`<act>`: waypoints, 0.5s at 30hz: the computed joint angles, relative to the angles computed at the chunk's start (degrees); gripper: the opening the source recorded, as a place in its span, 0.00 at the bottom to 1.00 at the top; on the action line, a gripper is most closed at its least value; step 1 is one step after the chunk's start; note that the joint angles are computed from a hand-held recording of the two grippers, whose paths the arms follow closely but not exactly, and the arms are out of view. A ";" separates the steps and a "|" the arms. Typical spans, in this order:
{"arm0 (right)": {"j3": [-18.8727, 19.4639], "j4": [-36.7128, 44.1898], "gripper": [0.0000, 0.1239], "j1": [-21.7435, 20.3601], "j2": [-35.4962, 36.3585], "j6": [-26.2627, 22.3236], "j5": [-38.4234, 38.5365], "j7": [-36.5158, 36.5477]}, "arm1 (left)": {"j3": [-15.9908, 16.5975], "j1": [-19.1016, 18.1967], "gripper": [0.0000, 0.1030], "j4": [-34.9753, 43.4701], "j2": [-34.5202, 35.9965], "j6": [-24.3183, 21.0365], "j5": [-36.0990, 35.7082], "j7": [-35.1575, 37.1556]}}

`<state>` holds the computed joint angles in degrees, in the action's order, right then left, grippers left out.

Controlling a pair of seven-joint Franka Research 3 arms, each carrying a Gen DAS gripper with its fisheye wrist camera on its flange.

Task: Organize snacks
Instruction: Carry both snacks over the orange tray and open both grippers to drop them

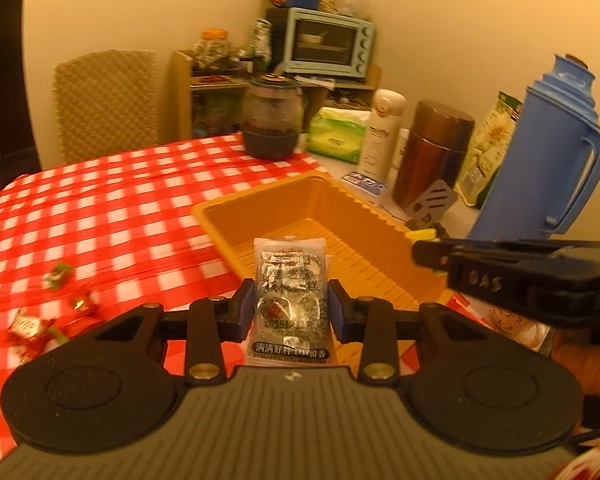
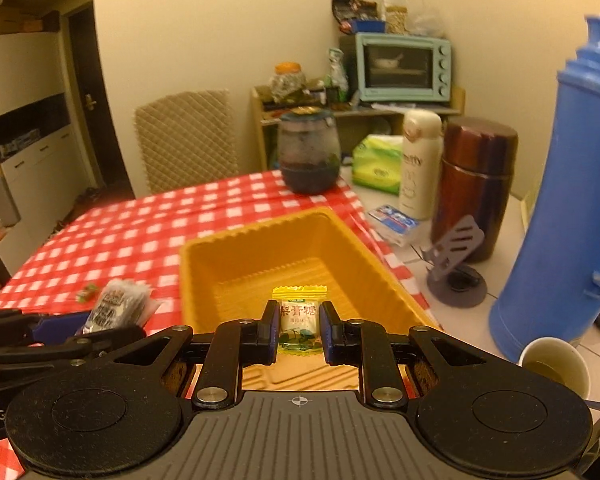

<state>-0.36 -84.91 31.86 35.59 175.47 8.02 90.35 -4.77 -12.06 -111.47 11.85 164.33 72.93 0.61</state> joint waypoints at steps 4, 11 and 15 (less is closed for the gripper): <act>0.46 4.15 0.17 -1.32 3.25 -2.70 0.27 -0.18 | 0.12 0.10 0.33 4.01 4.21 1.25 -3.84 4.89; 0.08 9.33 0.17 -2.02 7.21 -5.74 0.08 0.88 | 2.59 -1.79 0.33 8.09 8.88 2.83 -8.78 9.61; -0.11 11.23 0.17 -2.27 8.62 -6.58 -0.21 1.55 | 4.18 -2.82 0.33 9.68 10.73 3.77 -10.58 11.27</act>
